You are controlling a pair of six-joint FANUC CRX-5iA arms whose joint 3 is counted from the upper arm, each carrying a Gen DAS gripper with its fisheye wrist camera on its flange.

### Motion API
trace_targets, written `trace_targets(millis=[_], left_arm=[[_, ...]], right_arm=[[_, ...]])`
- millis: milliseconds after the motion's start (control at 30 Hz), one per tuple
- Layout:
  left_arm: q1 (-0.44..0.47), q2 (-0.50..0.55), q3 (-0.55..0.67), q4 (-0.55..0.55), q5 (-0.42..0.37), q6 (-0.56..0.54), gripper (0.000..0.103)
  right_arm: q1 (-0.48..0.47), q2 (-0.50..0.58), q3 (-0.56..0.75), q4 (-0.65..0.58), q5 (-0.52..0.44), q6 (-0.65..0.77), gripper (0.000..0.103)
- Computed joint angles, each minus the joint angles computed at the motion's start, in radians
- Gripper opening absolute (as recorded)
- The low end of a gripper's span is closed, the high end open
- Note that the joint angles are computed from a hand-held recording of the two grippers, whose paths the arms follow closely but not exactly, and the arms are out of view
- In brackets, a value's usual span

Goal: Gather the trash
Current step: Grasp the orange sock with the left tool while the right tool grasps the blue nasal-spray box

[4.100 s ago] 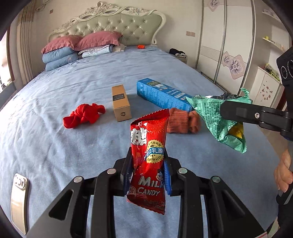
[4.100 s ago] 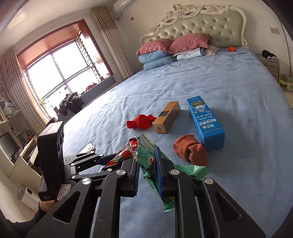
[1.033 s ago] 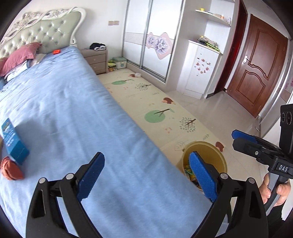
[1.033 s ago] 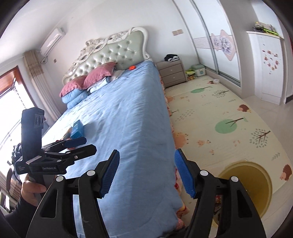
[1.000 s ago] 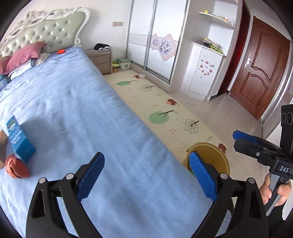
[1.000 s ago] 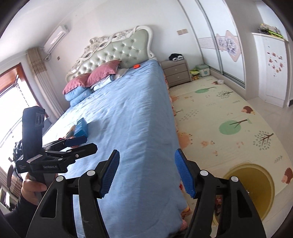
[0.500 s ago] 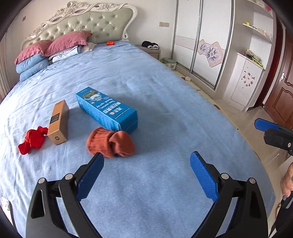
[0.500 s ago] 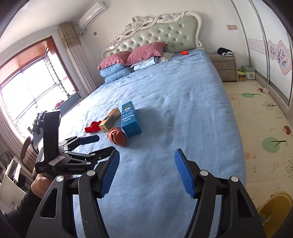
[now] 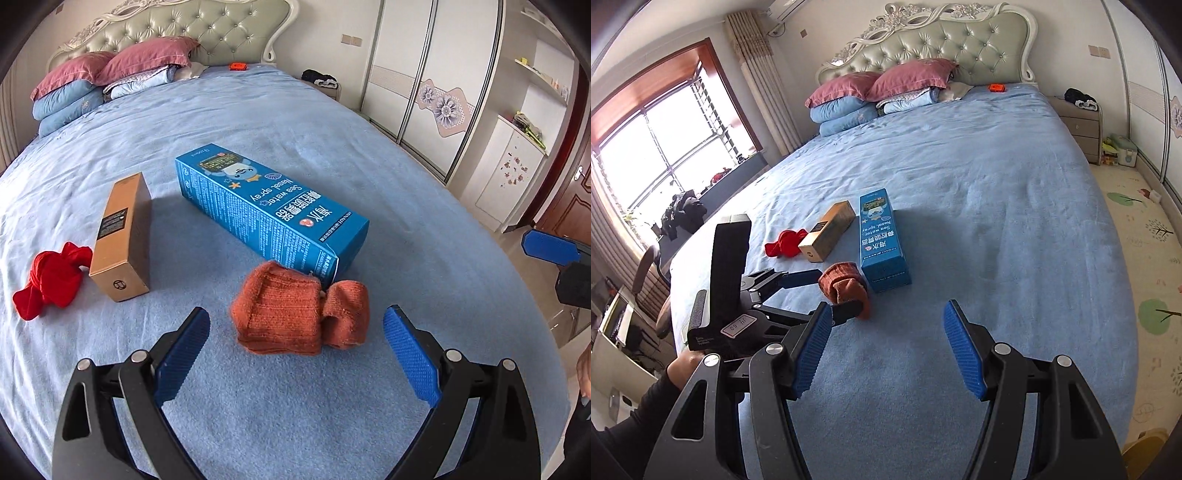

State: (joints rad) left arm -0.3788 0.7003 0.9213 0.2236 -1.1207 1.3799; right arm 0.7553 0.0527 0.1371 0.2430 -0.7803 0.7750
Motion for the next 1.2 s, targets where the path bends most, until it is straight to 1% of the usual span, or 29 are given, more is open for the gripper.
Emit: trace_targets(millis=[67,100,133,167,200,233,333,433,533,667,800,867,967,1067,1200], left_arm=[[0.003,0.023,0.024,0.013,-0.009,-0.011,0.093],[0.007,0.030,0.025,0.032,-0.007,-0.019,0.090],[0.010,0.041,0.032,0.054,-0.012,-0.024,0.078],[0.013,0.059,0.055,0.070,-0.033,-0.020,0.064],[0.013,0.074,0.079,0.064,-0.048,-0.008,0.057],[0.013,0.079,0.086,0.056,-0.049,-0.007,0.052],[0.023,0.042,0.005,0.101,-0.001,-0.059,0.045],[0.030,-0.013,-0.086,0.108,0.060,-0.083,0.044],[0.048,-0.057,-0.153,0.108,0.109,-0.078,0.044],[0.073,-0.097,-0.193,0.059,0.168,-0.031,0.044],[0.104,-0.121,-0.230,0.060,0.208,0.002,0.044],[0.118,-0.130,-0.256,0.096,0.227,-0.006,0.044],[0.125,-0.136,-0.278,0.121,0.246,-0.020,0.044],[0.126,-0.126,-0.276,0.140,0.241,-0.041,0.044],[0.128,-0.125,-0.284,0.153,0.243,-0.062,0.044]], right_arm=[[-0.016,0.027,0.039,-0.042,-0.019,0.040,0.062],[-0.025,0.039,0.058,-0.064,-0.028,0.056,0.062],[-0.033,0.051,0.075,-0.083,-0.036,0.070,0.062],[-0.041,0.064,0.092,-0.104,-0.043,0.087,0.062],[-0.047,0.077,0.111,-0.122,-0.052,0.103,0.062],[-0.052,0.092,0.132,-0.136,-0.065,0.116,0.062],[-0.056,0.139,0.191,-0.160,-0.086,0.143,0.062],[-0.046,0.190,0.247,-0.133,-0.114,0.151,0.062],[-0.050,0.241,0.317,-0.151,-0.147,0.171,0.062],[-0.051,0.311,0.405,-0.129,-0.193,0.181,0.062],[-0.052,0.386,0.502,-0.129,-0.242,0.199,0.062],[-0.047,0.425,0.541,-0.086,-0.258,0.183,0.062],[-0.044,0.491,0.620,-0.034,-0.304,0.183,0.062],[-0.047,0.542,0.689,-0.022,-0.337,0.192,0.062],[-0.037,0.583,0.732,0.030,-0.360,0.189,0.062]])
